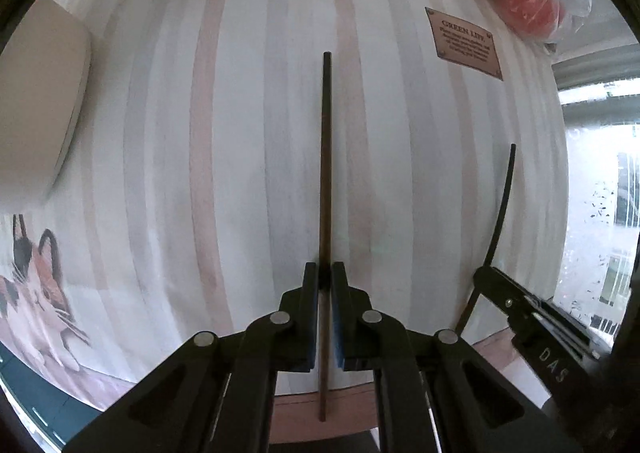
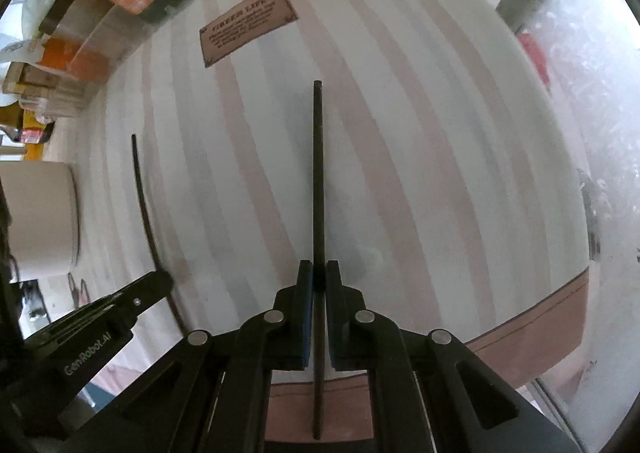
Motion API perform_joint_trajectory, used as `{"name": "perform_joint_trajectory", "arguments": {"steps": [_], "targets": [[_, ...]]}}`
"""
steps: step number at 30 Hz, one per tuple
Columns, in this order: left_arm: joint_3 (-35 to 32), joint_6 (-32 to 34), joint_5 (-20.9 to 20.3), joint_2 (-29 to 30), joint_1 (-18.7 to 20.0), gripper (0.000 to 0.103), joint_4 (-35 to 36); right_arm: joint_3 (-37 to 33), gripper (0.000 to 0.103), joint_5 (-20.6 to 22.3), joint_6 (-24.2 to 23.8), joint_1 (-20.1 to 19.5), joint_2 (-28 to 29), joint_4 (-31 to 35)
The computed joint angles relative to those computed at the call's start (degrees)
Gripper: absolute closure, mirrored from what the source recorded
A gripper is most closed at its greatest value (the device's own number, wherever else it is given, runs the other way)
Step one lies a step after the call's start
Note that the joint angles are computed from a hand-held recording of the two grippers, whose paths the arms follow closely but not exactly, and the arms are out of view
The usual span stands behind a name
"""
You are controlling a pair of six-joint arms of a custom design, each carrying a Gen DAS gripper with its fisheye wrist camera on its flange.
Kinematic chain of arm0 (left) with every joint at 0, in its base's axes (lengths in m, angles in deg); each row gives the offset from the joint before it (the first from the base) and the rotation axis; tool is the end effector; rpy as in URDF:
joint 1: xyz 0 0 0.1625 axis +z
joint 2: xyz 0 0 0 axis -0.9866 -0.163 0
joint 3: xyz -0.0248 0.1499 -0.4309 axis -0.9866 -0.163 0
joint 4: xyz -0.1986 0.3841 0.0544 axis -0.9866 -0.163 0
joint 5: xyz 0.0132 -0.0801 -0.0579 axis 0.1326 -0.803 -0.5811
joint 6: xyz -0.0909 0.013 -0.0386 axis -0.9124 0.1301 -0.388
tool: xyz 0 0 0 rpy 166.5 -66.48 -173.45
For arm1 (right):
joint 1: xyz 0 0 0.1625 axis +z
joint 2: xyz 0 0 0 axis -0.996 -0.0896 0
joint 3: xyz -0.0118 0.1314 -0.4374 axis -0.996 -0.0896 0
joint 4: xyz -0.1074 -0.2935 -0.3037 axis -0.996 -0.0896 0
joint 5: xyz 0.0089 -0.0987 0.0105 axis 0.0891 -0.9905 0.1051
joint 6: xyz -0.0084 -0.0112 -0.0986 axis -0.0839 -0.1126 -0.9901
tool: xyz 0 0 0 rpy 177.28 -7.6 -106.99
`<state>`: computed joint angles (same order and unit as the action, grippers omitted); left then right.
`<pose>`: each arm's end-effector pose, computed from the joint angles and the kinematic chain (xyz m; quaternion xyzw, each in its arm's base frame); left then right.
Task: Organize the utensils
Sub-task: 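Lift the dark chopstick with the left tool while the right tool holds its own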
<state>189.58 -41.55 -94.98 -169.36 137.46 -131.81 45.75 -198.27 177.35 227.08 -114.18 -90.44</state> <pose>-0.0570 -0.4037 0.3921 0.2586 0.9045 0.1902 0.2807 0.5080 -0.2758 -0.0392 -0.4129 -0.8585 0.1598 0.2587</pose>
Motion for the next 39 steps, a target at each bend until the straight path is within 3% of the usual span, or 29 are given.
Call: {"name": "perform_joint_trajectory", "arguments": {"steps": [6,11,16,19,27,32,36,39], "targets": [[-1.63,5.87,2.7,1.23,0.39,0.095,-1.12,-3.53,0.094,-0.65,-5.41,-1.54,0.34,8.6],[1.95,10.0,7.16,-0.02,-3.95,0.095,-3.9,-7.75,0.095,-0.59,-8.69,-3.08,2.6,14.27],[2.71,9.58,10.02,-0.07,-4.9,0.099,-5.55,-10.08,0.097,1.15,-18.81,-3.72,3.92,17.59],[1.75,9.51,10.5,0.53,-3.73,0.099,-6.03,-10.04,0.097,2.89,-22.07,-3.83,3.9,17.98],[0.36,12.87,11.01,0.18,-2.0,0.098,-4.43,-7.92,0.096,-0.22,-17.16,-5.12,2.42,16.23],[0.53,13.06,11.67,1.39,-4.2,0.099,-5.84,-4.24,0.096,-1.73,-14.24,-5.44,-0.12,12.34],[1.47,14.33,12.94,0.63,-5.04,0.1,-7.93,-2.13,0.098,-3.69,-13.56,-4.11,-1.09,10.14],[-0.51,15.17,11.23,0.27,-5.31,0.1,-6.75,-0.42,0.098,-6.04,-11.28,-1.76,-2.75,8.07]]}}
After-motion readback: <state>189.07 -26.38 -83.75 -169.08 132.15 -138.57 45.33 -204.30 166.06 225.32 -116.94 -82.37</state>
